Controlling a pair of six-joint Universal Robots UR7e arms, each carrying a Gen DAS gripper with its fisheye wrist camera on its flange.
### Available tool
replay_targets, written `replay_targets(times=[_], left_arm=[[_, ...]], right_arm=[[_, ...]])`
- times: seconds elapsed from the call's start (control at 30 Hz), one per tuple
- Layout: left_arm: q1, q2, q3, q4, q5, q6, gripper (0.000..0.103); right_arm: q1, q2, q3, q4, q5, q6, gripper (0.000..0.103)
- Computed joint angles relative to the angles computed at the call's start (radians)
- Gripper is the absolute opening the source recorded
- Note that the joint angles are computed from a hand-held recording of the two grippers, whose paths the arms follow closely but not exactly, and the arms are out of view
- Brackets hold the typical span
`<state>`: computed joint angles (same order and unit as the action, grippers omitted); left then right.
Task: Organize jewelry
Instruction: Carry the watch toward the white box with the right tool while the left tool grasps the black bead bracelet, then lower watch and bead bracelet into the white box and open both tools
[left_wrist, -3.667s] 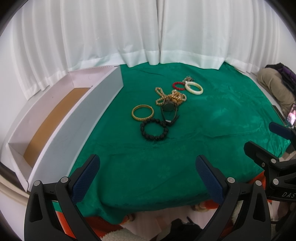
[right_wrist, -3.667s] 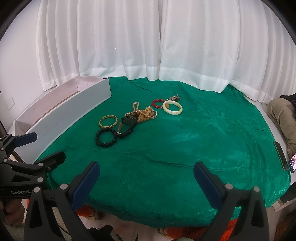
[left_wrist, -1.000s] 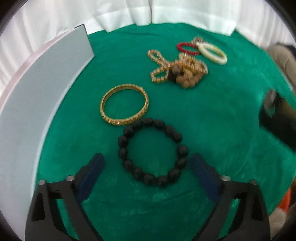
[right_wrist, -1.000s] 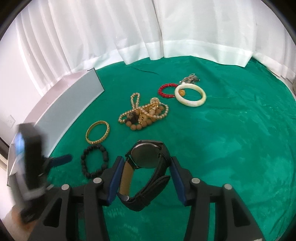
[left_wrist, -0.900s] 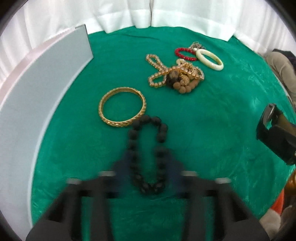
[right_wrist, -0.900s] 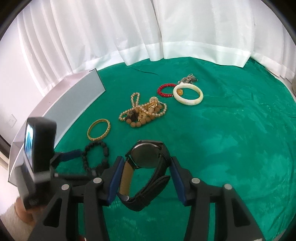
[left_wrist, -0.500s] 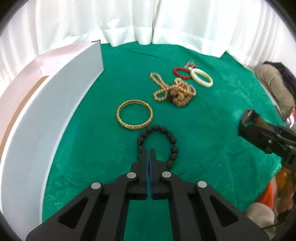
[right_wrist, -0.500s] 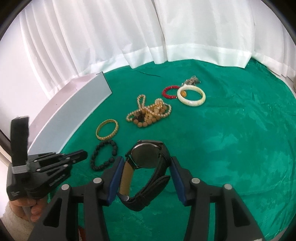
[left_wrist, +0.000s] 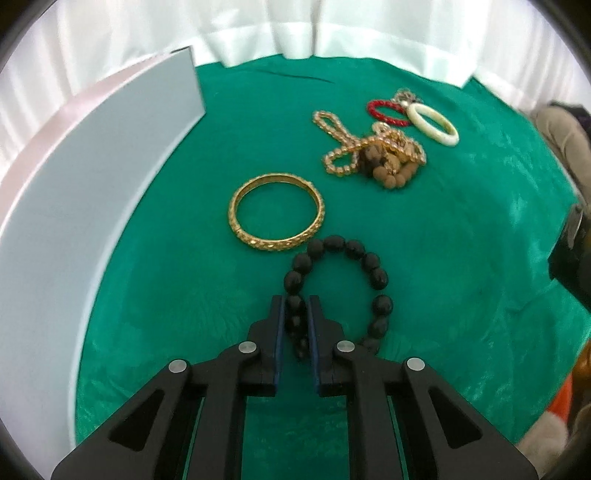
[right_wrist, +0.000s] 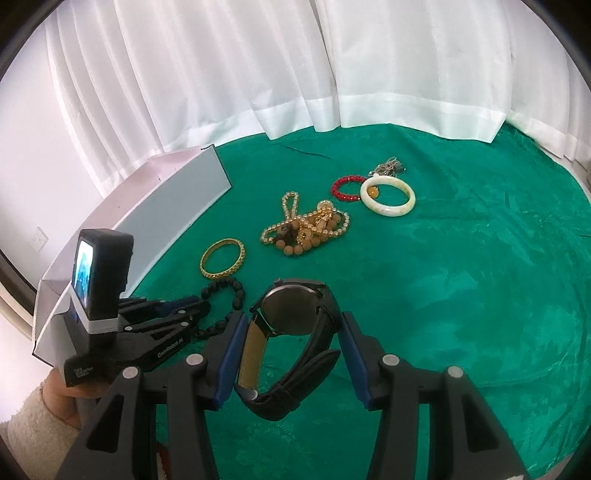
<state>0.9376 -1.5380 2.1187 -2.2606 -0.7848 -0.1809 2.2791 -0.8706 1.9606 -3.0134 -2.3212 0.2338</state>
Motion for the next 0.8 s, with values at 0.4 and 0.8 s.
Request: replay_targets(times=[0.4,0.8], left_arm=[[-0.223,-0.315,-0.105,0.154,0.090,-0.124,0.010],[-0.010,-0.321,-0.249,0.241,0.324,-0.149,0.010]], right_arm=[[0.054,0.099,-0.235,0.050,0.088,-0.158,0.051],[0.066,0.571,-0.978,0.454,0.449,-0.263,0.051]])
